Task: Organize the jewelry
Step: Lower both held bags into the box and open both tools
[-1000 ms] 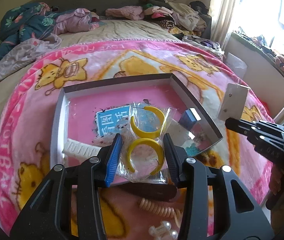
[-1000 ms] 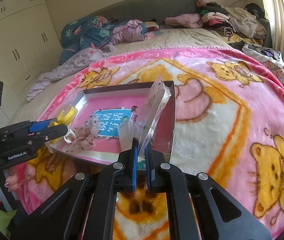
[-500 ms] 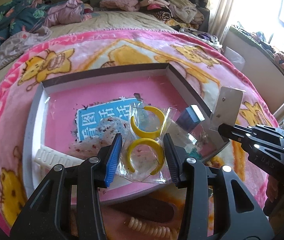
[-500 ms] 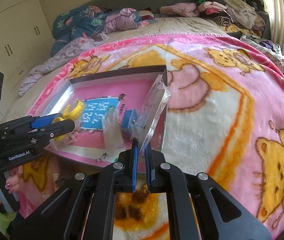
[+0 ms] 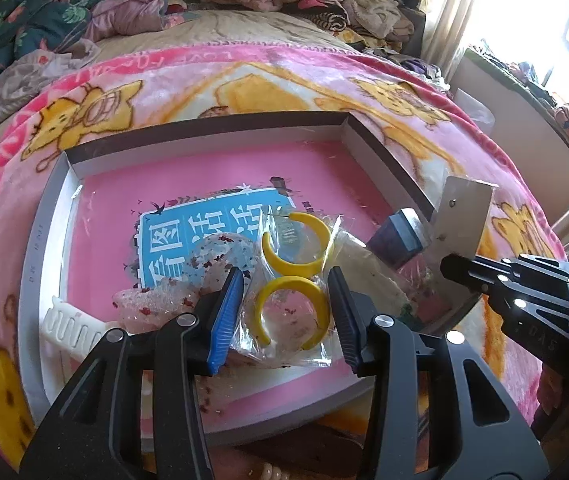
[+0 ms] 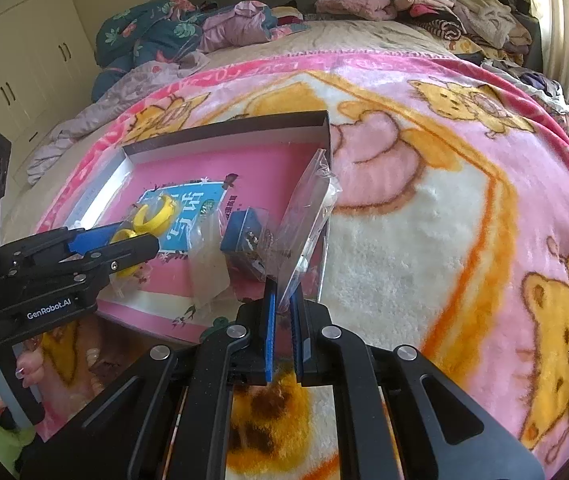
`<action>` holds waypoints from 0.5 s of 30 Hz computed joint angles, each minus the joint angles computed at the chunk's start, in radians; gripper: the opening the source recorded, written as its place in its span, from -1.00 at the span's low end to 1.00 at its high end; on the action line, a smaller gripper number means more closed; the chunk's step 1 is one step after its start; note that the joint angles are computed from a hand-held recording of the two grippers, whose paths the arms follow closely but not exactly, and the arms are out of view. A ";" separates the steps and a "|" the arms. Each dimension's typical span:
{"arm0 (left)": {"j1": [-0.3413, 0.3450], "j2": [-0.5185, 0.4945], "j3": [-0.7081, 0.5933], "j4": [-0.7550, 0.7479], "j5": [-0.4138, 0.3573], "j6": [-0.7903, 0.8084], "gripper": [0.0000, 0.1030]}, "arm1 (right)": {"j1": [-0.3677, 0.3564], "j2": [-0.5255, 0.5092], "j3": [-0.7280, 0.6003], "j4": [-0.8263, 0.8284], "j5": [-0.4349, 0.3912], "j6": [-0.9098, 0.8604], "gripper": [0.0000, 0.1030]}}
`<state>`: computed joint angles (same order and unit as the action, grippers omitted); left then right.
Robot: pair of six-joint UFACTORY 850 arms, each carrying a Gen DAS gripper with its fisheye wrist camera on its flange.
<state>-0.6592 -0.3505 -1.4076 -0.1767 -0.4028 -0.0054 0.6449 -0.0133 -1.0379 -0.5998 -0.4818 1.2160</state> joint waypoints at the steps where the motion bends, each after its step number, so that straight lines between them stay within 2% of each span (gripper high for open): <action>1: 0.002 -0.002 0.000 -0.003 0.000 0.003 -0.32 | 0.001 -0.002 -0.002 0.000 -0.002 0.000 -0.86; 15: 0.016 -0.012 -0.001 -0.044 -0.006 0.034 -0.31 | 0.006 -0.027 -0.031 0.053 -0.023 -0.050 -0.80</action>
